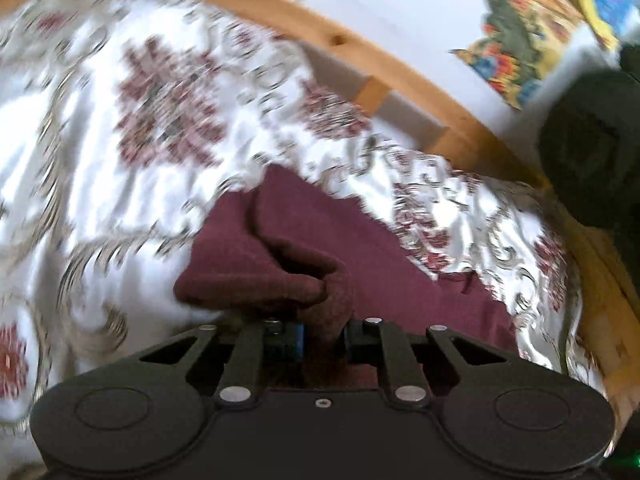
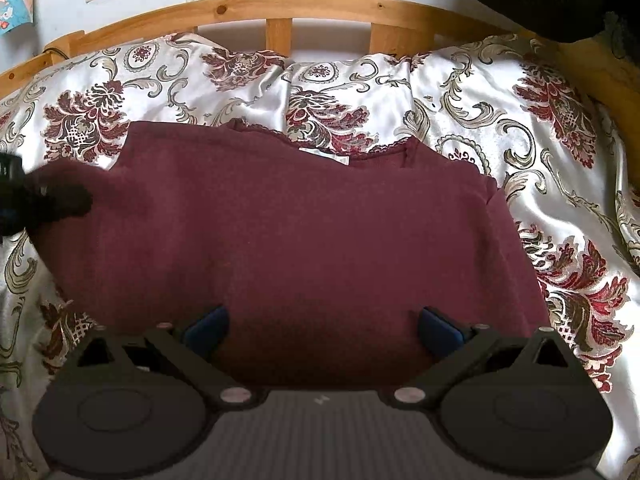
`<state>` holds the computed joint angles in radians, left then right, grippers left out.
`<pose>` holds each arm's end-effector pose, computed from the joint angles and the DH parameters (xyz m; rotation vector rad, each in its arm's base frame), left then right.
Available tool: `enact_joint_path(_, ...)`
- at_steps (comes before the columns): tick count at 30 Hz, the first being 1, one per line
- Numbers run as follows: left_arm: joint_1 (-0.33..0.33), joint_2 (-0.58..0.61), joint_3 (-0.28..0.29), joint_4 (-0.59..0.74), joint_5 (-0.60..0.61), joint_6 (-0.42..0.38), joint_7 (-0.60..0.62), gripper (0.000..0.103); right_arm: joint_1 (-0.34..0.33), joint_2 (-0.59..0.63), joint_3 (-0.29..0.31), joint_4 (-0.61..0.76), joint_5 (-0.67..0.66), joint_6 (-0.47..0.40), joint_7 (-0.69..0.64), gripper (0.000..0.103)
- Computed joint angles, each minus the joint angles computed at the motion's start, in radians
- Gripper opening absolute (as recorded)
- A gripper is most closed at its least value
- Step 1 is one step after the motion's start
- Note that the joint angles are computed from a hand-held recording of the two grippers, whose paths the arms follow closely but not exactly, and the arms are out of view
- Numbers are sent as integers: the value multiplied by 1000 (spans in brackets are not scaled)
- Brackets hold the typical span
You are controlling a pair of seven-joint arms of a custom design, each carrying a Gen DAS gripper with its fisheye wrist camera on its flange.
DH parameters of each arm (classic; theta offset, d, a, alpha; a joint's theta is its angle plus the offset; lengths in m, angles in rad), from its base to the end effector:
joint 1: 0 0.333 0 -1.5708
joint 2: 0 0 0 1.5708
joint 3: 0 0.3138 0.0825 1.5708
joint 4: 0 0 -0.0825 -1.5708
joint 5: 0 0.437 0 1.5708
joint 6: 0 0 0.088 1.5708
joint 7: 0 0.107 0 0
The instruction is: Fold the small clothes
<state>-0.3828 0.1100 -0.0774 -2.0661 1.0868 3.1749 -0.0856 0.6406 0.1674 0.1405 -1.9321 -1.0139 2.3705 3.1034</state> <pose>0.5312 -0.3525 0.4318 -1.9212 1.7401 -1.3477 0.4837 0.4617 0.4054 -1.6864 1.8541 -0.8251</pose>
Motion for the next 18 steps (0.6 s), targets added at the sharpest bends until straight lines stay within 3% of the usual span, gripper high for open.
enact_joint_path(2,4,5,-14,18,-11,4,68,16,-2,-10,1,-7,8,3,0,103)
enact_joint_path(5,41,14,-72,26,-161,26,275,16,-6,-44,5,-32,15,-8,11,103)
enact_joint_path(9,158,40,-238,48,-393,32,590,16,-20,-135,23,-106,-38,-72,113,103)
enact_joint_path(11,242,63,-355,70,-493,23,738,16,-38,-176,39,-141,-59,-110,157,103)
enact_joint_path(14,315,102,-480,112,-575,-9,911,16,-70,-239,61,-195,-69,-162,223,103)
enact_joint_path(18,372,151,-606,154,-654,-56,1106,16,-121,-320,83,-267,-74,-175,289,103)
